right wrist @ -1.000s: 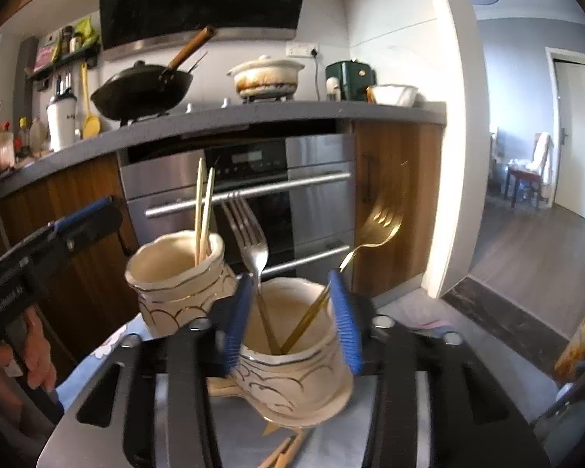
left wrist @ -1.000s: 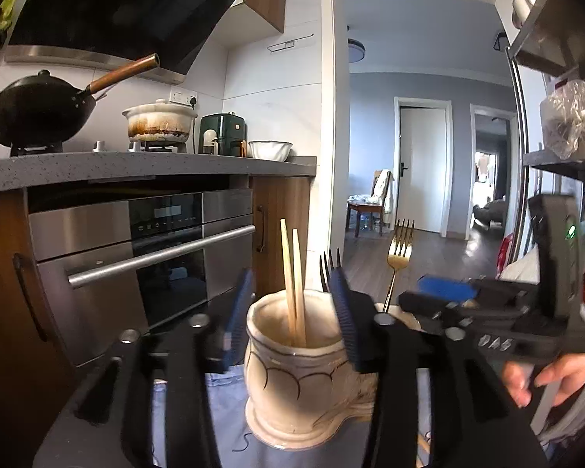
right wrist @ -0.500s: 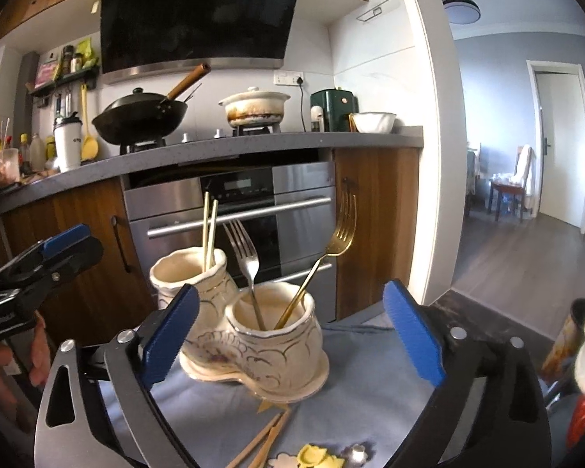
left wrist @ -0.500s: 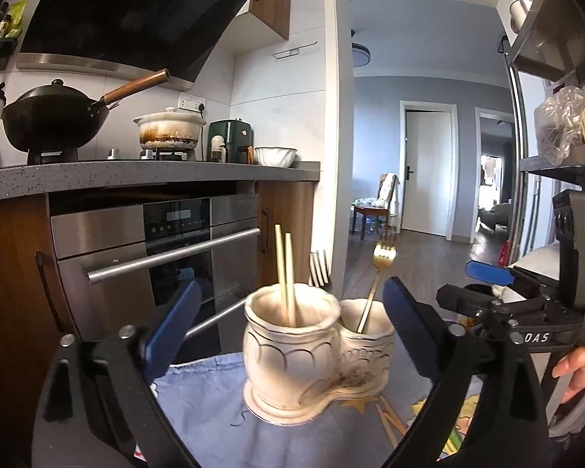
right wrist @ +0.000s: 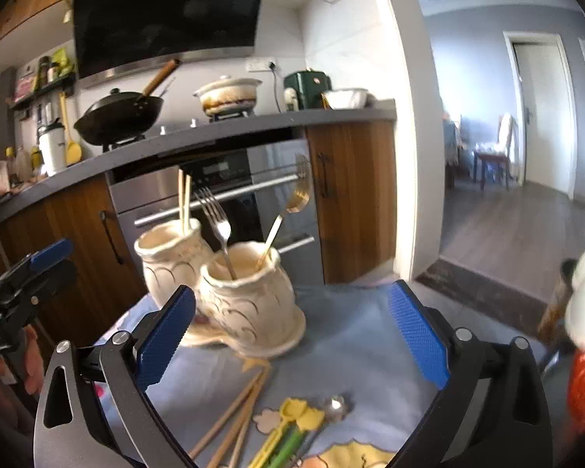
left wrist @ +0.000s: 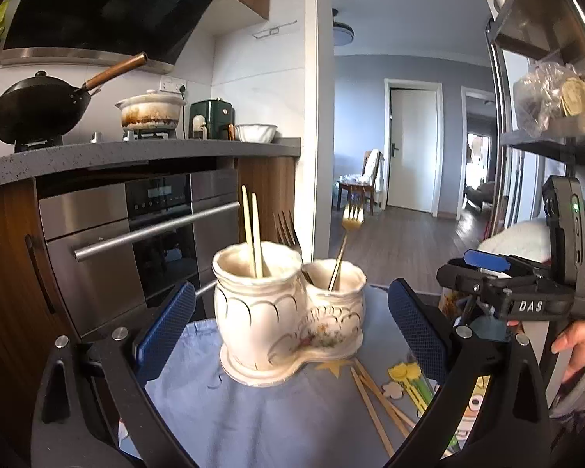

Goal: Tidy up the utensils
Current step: 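Withdraw both open tools from the holder back over the utensils, then grasp a third chopstick with the left tool while the right grasps a silver spoon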

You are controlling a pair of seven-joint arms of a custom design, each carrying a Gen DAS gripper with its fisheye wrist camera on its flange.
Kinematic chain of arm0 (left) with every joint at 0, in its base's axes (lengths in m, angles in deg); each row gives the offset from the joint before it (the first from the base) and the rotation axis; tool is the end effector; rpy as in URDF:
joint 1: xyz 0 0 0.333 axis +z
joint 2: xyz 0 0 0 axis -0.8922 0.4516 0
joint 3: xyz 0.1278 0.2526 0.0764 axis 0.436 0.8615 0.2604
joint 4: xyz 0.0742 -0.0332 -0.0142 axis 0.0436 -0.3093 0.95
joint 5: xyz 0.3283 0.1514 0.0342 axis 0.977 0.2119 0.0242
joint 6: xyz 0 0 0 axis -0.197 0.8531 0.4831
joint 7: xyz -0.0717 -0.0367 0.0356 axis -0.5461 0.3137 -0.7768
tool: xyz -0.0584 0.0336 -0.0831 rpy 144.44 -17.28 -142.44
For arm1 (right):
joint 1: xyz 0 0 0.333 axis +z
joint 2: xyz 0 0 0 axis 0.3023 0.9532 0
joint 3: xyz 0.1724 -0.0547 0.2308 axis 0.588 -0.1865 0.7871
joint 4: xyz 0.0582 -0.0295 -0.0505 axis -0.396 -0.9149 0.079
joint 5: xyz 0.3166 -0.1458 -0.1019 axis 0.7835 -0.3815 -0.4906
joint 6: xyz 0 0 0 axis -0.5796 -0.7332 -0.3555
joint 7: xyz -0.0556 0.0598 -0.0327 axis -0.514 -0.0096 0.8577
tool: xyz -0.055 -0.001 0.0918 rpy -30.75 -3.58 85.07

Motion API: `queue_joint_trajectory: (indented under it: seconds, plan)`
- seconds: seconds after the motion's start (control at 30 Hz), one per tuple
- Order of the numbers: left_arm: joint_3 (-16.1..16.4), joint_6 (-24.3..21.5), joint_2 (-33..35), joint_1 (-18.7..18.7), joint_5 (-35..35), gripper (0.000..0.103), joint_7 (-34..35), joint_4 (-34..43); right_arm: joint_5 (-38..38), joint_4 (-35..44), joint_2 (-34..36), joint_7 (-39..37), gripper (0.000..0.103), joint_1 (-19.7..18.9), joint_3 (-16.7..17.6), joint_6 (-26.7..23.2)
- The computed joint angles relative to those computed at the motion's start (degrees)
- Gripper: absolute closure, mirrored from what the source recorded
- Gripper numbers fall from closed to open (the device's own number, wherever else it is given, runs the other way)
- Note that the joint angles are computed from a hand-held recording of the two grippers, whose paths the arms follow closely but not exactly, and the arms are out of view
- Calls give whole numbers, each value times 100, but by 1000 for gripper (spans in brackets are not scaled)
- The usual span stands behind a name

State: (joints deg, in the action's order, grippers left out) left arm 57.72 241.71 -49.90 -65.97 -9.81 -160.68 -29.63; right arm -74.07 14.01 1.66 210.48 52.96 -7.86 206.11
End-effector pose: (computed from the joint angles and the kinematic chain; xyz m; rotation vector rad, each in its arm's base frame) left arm 0.6523 -0.1458 0.5143 -1.1350 1.7423 -1.3479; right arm 0.6463 0.3664 0.4933 -1.4649 1.3886 -0.7657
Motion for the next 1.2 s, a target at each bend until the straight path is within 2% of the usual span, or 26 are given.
queue_joint_trajectory:
  seconds: [0.13,0.27,0.33,0.47,0.6,0.7,0.8,0.9,0.97,1.03,1.07,1.13,1.2]
  plan:
    - [127,-93,-87,-72,896,5,-1001,-394,141,-428,-225,-39,5,-100,169,-125]
    - [585,-310,-144,-378,2319,5,-2522,-825,336,-744,-379,-215,5,-247,422,-294]
    - [709,-430,-159,-456,2788,5,-2969,-975,525,-872,-432,-444,5,-371,637,-426]
    - [1241,-904,-119,-839,4097,5,-4211,-1182,863,-1133,-537,-855,5,-532,925,-636]
    - [1717,-1144,29,-1232,5296,6,-5198,-1225,1205,-1222,-547,-1272,5,-645,1141,-982]
    - [1790,-1340,128,-1268,5773,6,-5702,-1188,1587,-1090,-445,-1692,5,-786,1372,-1315]
    - [1800,-1482,198,-1260,6181,7,-6115,-1139,1793,-898,-308,-2017,7,-787,1442,-1536]
    - [1788,-1647,259,-1253,6615,16,-6436,-1064,1971,-584,-125,-2383,11,-748,1495,-1942]
    - [1771,-1746,293,-1236,6871,21,-6661,-1032,2053,-404,-19,-2532,25,-709,1485,-2164]
    - [1656,-1821,328,-1146,7034,33,-6787,-998,2130,-267,73,-2637,34,-694,1484,-2259]
    - [1619,-1863,352,-1123,7140,35,-6868,-975,2169,-188,130,-2660,40,-686,1473,-2309]
    - [1517,-1904,367,-1051,7318,46,-6998,-978,2243,-30,230,-2679,49,-672,1446,-2422]
    - [1362,-1963,391,-941,7455,49,-7057,-968,2284,17,270,-2644,54,-671,1412,-2373]
